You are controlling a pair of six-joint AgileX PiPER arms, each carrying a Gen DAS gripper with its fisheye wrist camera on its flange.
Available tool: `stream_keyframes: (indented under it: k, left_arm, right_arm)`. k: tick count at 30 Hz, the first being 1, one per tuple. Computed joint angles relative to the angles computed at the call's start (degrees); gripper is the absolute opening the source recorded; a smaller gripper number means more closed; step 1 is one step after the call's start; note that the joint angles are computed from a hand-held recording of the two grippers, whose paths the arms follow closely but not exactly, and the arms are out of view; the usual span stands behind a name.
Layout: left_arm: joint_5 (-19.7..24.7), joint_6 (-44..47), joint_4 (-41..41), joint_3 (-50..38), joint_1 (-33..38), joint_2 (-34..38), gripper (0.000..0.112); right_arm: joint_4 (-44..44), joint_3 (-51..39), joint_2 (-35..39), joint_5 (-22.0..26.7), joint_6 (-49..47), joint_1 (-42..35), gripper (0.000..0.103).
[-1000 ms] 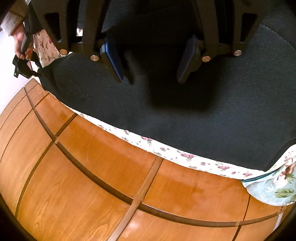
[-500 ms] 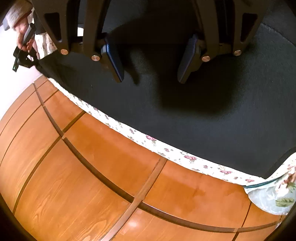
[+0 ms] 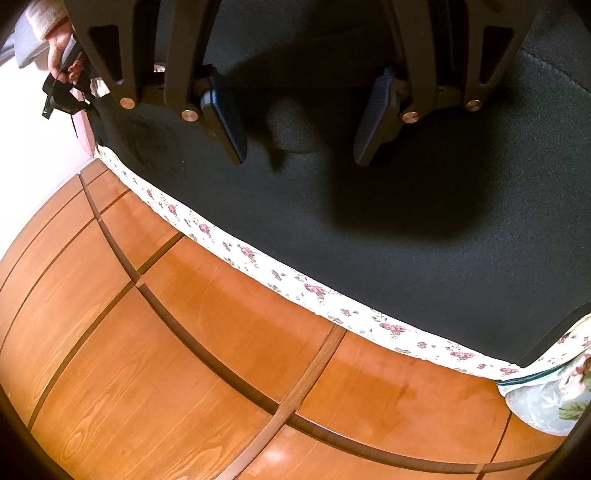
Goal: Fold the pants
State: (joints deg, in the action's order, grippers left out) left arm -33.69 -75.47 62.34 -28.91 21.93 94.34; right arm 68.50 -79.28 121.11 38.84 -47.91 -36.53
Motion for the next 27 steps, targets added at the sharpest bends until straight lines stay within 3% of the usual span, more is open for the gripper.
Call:
stream_keyframes:
  k: [2, 3, 5, 8, 13, 19, 21, 24, 27]
  left_arm:
    - [0.43, 0.43, -0.67, -0.08, -0.43, 0.07, 0.061]
    - [0.66, 0.68, -1.03, -0.11, -0.65, 0.09, 0.061]
    - [1.07, 1.01, -1.74, -0.35, -1.2, 0.29, 0.061]
    - [1.46, 1.22, -2.03, -0.41, -1.44, 0.29, 0.061]
    - [2.51, 0.78, -1.93, -0.75, -2.04, 0.06, 0.061]
    - [1.97, -0.69, -0.58, -1.01, -1.48, 0.19, 0.061]
    - [1.33, -3.03, 1.81, -1.32, -0.5, 0.18, 0.061]
    - [0.75, -8.27, 6.4, -1.85, 1.16, -0.51, 0.06]
    - [-0.27, -15.31, 12.53, -2.72, 3.89, -1.48, 0.06]
  right_arm:
    - [0.84, 4.66, -3.93, -5.22, -2.39, 0.38, 0.031]
    - [-0.25, 7.48, -6.57, -10.32, -2.16, 1.2, 0.037]
    - [2.28, 11.99, -10.0, -15.25, -5.79, 1.05, 0.038]
    - [12.47, 15.79, -11.78, -8.88, -16.28, -1.02, 0.038]
    - [13.62, 21.56, -15.87, -4.44, -27.58, 7.0, 0.038]
    - [15.83, 23.81, -16.15, -8.02, -31.04, 20.14, 0.039]
    - [16.6, 23.94, -15.23, -11.53, -31.35, 23.51, 0.039]
    - [17.61, 24.06, -14.14, -15.16, -32.32, 25.85, 0.04]
    - [21.33, 25.63, -14.49, -14.1, -36.2, 24.87, 0.04]
